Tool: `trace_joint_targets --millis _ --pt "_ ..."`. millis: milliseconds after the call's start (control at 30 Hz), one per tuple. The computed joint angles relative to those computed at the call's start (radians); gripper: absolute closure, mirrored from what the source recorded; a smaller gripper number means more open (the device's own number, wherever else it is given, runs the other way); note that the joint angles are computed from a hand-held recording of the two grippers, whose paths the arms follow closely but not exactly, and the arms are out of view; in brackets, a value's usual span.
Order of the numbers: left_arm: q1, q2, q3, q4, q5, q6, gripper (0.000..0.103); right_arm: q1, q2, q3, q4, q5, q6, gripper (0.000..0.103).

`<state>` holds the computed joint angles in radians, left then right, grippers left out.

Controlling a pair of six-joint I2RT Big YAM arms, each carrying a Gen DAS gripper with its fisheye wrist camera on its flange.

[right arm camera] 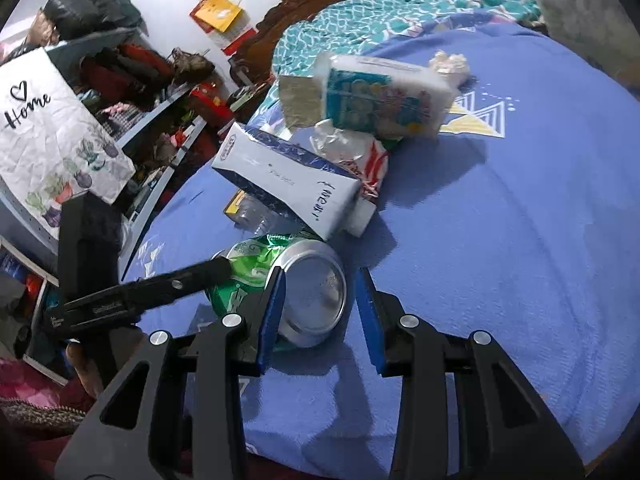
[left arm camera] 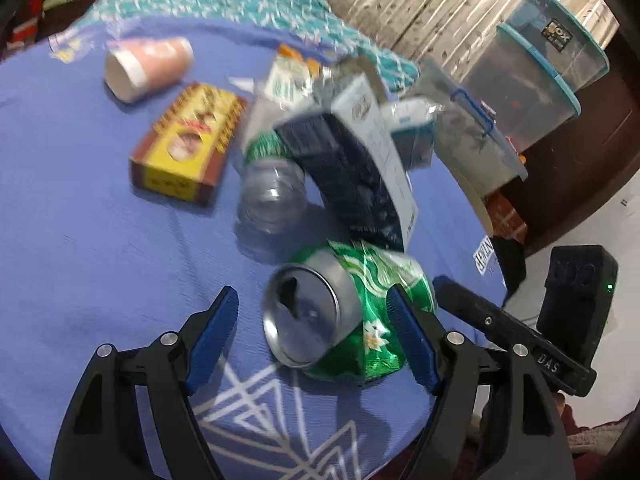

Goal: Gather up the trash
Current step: 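Grasp the green crushed can with the left gripper while the right grasps the blue carton, then lift the green can with the left gripper while the right lifts the blue carton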

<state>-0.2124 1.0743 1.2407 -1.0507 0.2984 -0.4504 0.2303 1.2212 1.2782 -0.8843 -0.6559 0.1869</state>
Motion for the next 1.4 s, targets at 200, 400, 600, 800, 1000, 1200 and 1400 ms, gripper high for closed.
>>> trace_joint_targets --millis 200,400,600,800,1000,1200,1400 --pt "-0.042 0.038 -0.01 0.045 0.044 -0.017 0.028 0.015 0.011 0.016 -0.041 0.073 -0.024 0.064" --pt "-0.058 0.035 -0.018 0.058 -0.001 -0.039 0.052 -0.007 0.013 -0.005 -0.047 0.044 0.005 0.064" --pt "-0.002 -0.053 -0.035 0.058 -0.042 -0.011 0.052 0.038 0.008 0.025 -0.019 0.116 -0.069 0.061" --pt "0.108 -0.126 -0.039 0.005 -0.095 0.009 0.052 0.12 0.01 0.064 0.09 0.32 -0.244 0.034" --pt "0.173 -0.184 -0.057 -0.009 -0.11 0.036 0.052 0.18 0.071 0.107 0.068 0.375 -0.38 0.024" --pt "0.159 -0.175 -0.059 -0.032 -0.136 0.037 0.052 0.185 0.086 0.098 0.047 0.378 -0.424 0.047" --pt "0.135 -0.152 -0.048 -0.021 -0.148 0.066 0.052 0.093 0.003 0.052 0.035 0.291 -0.38 0.052"
